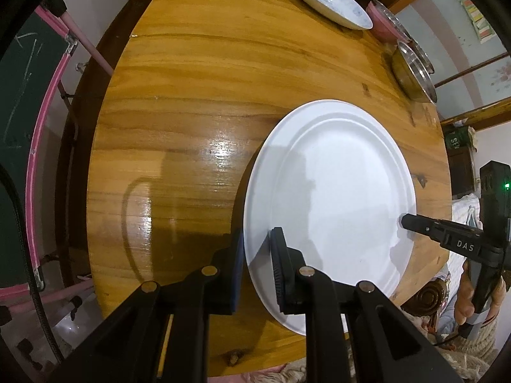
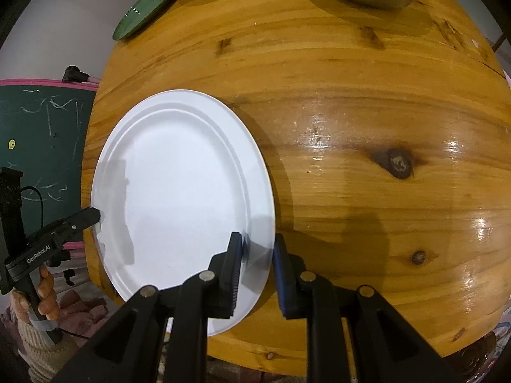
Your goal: Organize plates and bowls
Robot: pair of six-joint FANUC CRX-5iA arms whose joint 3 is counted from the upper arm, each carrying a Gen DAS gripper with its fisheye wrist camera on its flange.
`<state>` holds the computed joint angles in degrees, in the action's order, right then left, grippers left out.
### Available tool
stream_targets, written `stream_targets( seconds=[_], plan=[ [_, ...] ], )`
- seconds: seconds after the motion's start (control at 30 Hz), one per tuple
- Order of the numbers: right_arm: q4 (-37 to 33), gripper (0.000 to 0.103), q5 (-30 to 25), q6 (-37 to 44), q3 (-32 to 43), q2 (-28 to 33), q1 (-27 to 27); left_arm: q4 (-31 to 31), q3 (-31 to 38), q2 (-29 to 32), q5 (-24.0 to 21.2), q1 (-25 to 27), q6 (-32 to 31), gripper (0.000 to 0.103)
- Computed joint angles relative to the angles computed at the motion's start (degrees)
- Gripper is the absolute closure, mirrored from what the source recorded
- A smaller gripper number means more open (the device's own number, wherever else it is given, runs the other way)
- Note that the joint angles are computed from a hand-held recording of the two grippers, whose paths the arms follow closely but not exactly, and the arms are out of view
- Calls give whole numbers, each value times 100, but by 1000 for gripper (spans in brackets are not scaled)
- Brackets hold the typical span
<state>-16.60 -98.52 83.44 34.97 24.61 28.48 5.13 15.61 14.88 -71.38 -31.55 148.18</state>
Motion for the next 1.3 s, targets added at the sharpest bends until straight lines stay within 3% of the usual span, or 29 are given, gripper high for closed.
stream_targets(
  seconds=[0.2,0.27,0.33,0.4,0.8,0.97,1.3],
  plan=[
    [134,82,72,42,-106,-56,114,26,4,48,38,13,-50,83],
    [159,80,61,37,-101,-52,152,-21,58,72,0,2,-23,71],
    [140,77,26,18,-73,-28,155,-159,149,80,-94,-31,74,52],
    [128,70,42,21,-67,-28,147,-217,167,52,-120,-34,128,43],
    [324,69,83,101,-95,-124,139,-467,476,56,-356,-131,186,40],
    [329,69,140,178,-132,-220,108,-689,733,80,-502,-228,307,30],
    [258,69,61,252,-13,-340,83,-1052,1333,93,-742,-408,396,29]
  ],
)
